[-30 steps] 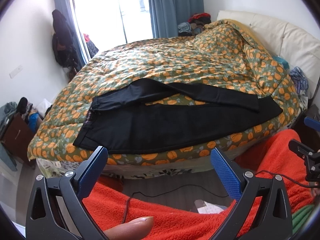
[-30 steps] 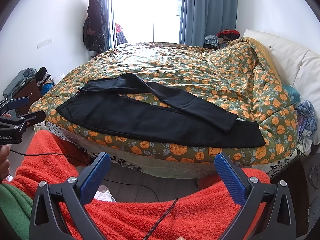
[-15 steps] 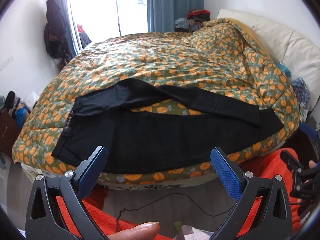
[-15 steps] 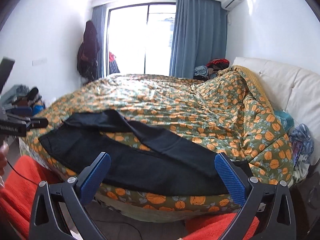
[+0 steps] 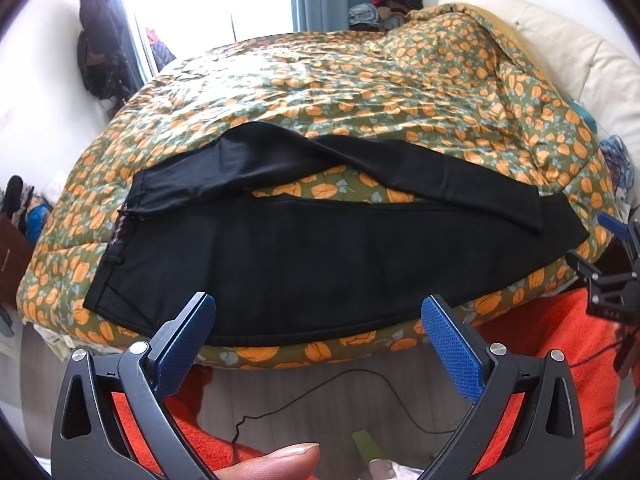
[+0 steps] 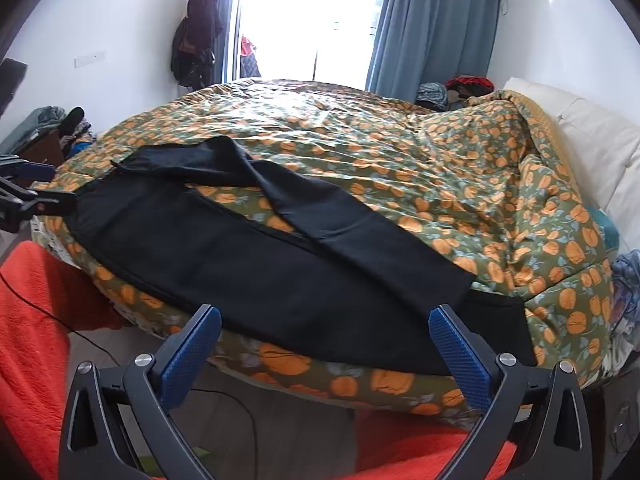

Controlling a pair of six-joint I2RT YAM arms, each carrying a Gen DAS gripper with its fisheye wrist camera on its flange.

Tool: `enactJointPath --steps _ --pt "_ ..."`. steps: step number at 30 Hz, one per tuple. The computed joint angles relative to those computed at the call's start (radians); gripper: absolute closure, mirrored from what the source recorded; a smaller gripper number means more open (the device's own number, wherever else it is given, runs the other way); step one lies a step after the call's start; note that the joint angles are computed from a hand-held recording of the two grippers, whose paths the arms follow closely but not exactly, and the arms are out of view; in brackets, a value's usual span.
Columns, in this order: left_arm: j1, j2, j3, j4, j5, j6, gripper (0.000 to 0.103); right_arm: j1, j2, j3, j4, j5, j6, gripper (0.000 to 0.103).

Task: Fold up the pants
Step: 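Move both grippers toward the black trousers on the duvet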

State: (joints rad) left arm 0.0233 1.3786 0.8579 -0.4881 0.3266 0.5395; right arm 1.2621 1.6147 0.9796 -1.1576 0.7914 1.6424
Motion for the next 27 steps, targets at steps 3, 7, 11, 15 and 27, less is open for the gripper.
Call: enactJointPath --steps 3,7,11,15,27 --pt "-0.001 0.065 0.000 0.005 -0.037 -0.008 0.000 -0.161 -0.128 -0.228 0.215 -0.071 -0.257 0.010" --pt "-0.017 0.110 -0.029 0.032 -0.103 0.002 0.000 -0.401 -0.160 -0.415 0.561 -0.198 -0.646 0.026" --pt "-0.050 0.149 -0.028 0.049 -0.146 -0.012 0.000 -0.588 -0.023 -0.469 0.827 -0.258 -0.919 0.026" --pt "-0.087 0.206 0.015 0.044 -0.194 -0.036 0.000 -0.776 -0.007 -0.465 0.925 -0.348 -1.213 0.098" --pt "-0.133 0.357 0.126 0.076 -0.265 -0.125 0.000 -1.536 -0.116 -0.098 0.885 -0.368 -1.487 0.042"
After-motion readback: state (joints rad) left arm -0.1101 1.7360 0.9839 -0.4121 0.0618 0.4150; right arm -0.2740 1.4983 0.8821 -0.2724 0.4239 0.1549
